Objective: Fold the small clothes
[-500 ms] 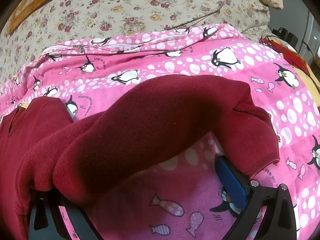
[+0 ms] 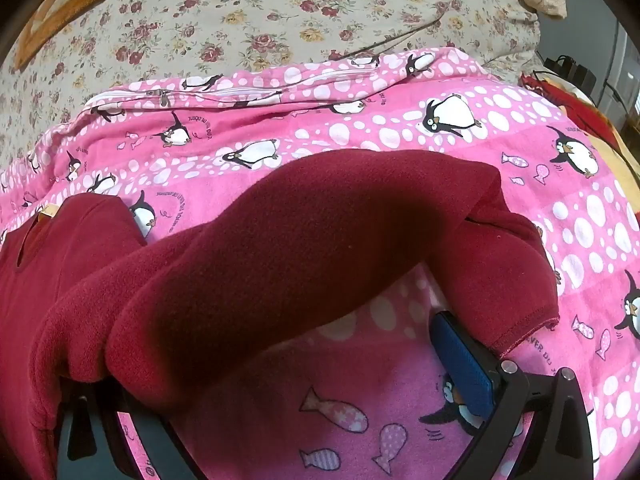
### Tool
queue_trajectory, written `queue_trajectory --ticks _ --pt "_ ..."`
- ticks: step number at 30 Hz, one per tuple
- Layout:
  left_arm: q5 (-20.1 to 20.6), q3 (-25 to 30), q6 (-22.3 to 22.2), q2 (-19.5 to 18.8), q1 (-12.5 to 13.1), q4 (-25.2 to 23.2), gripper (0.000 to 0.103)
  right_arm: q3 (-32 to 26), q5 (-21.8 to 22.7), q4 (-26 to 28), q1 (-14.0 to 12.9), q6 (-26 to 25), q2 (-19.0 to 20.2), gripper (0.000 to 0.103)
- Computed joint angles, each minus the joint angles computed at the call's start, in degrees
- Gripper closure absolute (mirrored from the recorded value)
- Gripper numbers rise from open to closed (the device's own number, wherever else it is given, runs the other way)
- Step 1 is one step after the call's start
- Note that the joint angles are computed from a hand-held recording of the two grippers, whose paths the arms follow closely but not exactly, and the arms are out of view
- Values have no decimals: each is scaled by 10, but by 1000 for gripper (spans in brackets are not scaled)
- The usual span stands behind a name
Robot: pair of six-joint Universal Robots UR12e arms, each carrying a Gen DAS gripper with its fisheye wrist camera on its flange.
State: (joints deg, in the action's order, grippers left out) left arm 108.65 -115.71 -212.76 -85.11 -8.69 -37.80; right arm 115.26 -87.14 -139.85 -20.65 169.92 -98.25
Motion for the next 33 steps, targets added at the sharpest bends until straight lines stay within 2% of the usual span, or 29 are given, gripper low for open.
queue_trajectory --ticks 16,19,22,26,30,33 --pt "1 -1 -1 1 0 0 0 -2 -5 -1 4 3 4 0" --pt "-7 4 1 -3 3 -3 0 -7 2 20 2 4 4 0" --pt "-16 3 12 2 4 -4 0 -5 13 59 -1 -5 -21 0" --pt "-11 -1 14 7 -1 -5 0 4 -7 94 9 -32 -55 0" --pt "-16 -7 16 12 -1 3 0 5 49 164 6 -68 -95 0" --pt "-18 -10 20 15 -2 6 0 11 83 176 16 -67 -120 0"
